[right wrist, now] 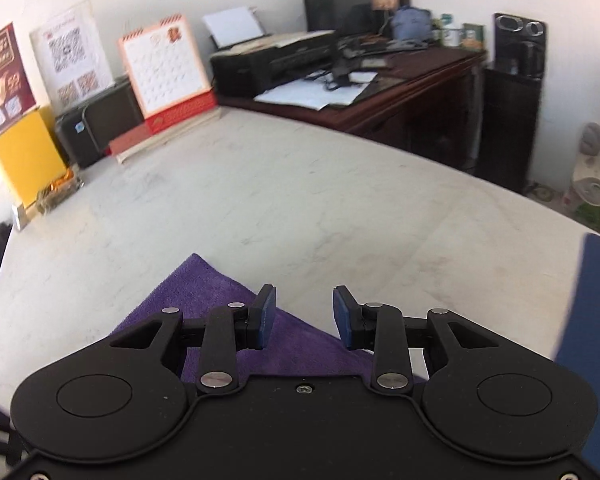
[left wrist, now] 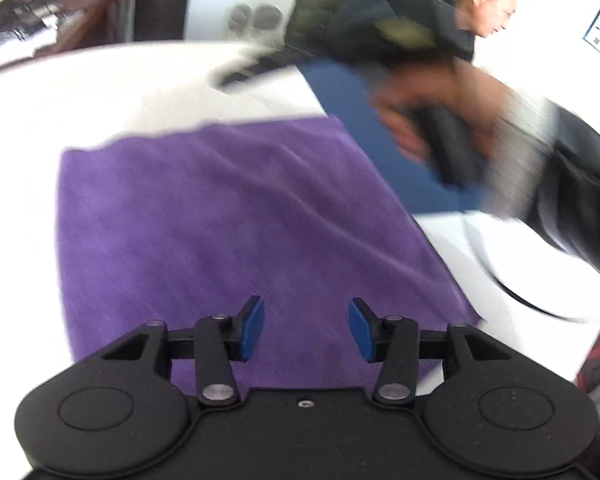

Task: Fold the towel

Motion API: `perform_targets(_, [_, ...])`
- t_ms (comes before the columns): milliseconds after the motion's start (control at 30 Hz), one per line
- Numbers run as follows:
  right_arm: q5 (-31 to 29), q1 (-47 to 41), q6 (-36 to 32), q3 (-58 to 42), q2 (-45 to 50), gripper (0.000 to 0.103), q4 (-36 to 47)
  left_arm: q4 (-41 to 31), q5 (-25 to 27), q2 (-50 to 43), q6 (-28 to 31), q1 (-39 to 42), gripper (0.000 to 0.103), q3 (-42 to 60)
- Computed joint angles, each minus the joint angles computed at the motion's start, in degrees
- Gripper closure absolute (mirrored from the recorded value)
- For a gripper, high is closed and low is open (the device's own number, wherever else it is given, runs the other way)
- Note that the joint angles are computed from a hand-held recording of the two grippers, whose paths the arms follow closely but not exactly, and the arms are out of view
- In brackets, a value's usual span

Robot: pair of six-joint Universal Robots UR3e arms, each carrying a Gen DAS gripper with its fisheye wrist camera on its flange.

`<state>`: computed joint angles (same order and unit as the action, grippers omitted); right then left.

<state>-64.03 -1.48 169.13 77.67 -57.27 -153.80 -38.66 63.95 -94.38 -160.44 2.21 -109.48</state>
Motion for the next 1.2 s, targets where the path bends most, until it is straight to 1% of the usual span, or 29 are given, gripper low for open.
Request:
perform_targets(133, [-2.9,-0.2,-2.0,15.3,-10.6,0.073,-2.6,7.0,3.0,-8.7,0.5,-1.3,0.059,6.0])
perform_targets(200, [-5.5,1.2,-2.5,21.7,-14.4,0.073,-3.9,6.2,2.7,-10.1,2.5,-0.2,0.059,8.1])
perform_targets(233, [-6.2,2.0,-2.4,22.9,-14.8,0.073,-4.2,6.2,3.7,-12.7,2.9,-0.6,0.060,10.6])
perform_targets(367, [-9.4,5.5,-2.9,26.7,-15.5,0.073,-4.9,4.9,5.3,-15.0,6.2,-0.4,0.060,12.4])
perform_targets(433, [-10.3,6.3,-3.6,28.1,-16.0,0.073,-5.0,4.2,7.4,-13.6,7.6,0.2,0.060,10.6])
perform_targets(533, [-11.2,6.2,-5.2,31.9,-18.5,0.073,-5.7,6.0,6.7,-8.7,11.2,3.2,0.060,4.2])
perform_targets(633, [-12.2,4.6,-5.8,36.0,-23.4,0.073,-3.8,5.7,6.7,-5.2,13.3,6.2,0.059,0.2])
perform_targets(733, [-13.2,2.7,-6.4,39.5,-28.6,0.073,-0.7,5.2,7.5,-2.1,13.5,8.9,0.055,-2.6])
perform_targets(800, [-14.0,1.9,-6.7,41.2,-31.3,0.073,1.0,4.3,8.1,-0.2,13.3,10.3,0.055,-3.9])
perform_targets(867, [-15.5,2.0,-6.3,41.5,-33.0,0.073,3.1,2.5,10.0,2.5,12.0,11.4,0.057,-4.9])
perform_targets(933, [-15.9,2.3,-5.8,41.6,-33.9,0.073,3.7,-0.6,7.3,6.6,11.6,12.9,0.057,-6.4])
perform_targets(1000, [-14.5,2.9,-4.6,41.6,-34.9,0.073,3.2,-4.2,4.2,10.9,11.5,14.5,0.057,-7.8])
perform_targets(1067, [-13.0,3.7,-4.4,41.8,-35.6,0.073,2.8,-7.0,1.1,14.4,12.5,14.0,0.057,-9.4])
perform_targets(1100, [-12.5,5.1,-4.6,41.2,-35.1,0.073,2.4,-7.6,0.3,15.2,12.6,12.8,0.057,-10.0])
perform_targets(1200, [-12.0,9.3,-5.1,39.4,-32.1,0.073,0.6,-5.4,0.6,15.5,11.0,7.9,0.057,-12.2])
